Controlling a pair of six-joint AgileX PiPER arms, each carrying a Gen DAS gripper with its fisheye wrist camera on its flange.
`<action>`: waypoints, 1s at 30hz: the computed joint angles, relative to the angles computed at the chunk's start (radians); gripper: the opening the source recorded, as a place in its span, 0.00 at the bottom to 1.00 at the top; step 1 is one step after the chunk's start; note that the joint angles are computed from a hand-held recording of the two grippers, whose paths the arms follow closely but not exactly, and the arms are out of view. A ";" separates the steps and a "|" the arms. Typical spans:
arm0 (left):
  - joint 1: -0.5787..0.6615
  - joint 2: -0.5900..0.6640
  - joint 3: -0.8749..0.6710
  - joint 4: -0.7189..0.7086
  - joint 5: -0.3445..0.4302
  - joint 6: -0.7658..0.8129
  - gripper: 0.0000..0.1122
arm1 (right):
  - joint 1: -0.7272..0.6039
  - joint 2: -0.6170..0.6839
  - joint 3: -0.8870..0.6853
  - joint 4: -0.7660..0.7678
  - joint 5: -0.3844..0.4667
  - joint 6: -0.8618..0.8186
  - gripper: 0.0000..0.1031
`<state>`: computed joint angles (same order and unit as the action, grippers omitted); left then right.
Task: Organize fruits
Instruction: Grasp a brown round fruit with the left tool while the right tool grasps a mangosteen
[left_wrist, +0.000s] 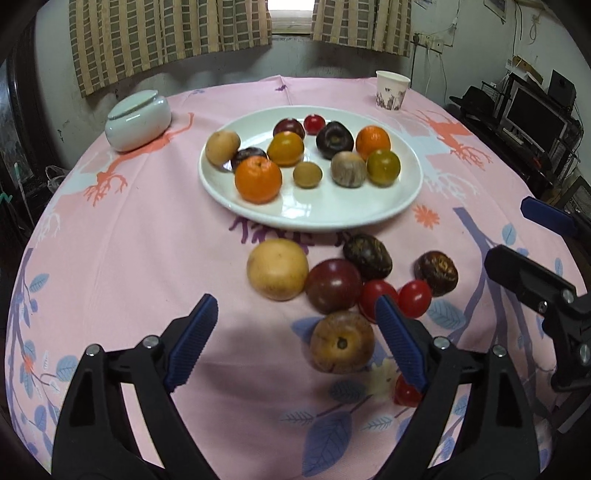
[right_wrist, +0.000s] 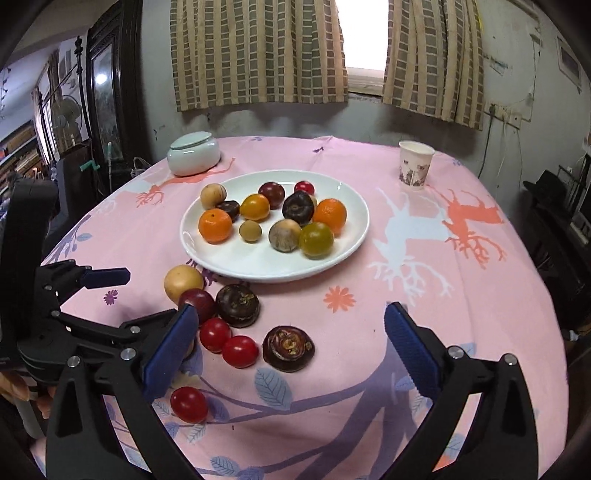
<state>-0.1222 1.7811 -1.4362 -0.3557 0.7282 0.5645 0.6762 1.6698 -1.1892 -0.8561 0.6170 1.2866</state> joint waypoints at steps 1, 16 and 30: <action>0.003 -0.002 0.012 -0.012 -0.012 0.018 0.79 | -0.017 0.003 -0.001 0.050 -0.016 -0.038 0.98; 0.005 0.002 0.069 -0.060 -0.002 0.121 0.79 | -0.061 -0.006 0.025 0.171 -0.065 -0.089 0.98; 0.004 0.034 0.069 -0.045 0.004 0.111 0.70 | -0.074 -0.005 0.041 0.141 -0.077 -0.036 0.98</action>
<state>-0.1181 1.8154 -1.3672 -0.4005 0.7323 0.6754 0.6021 1.6644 -1.1481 -0.7152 0.5396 1.2510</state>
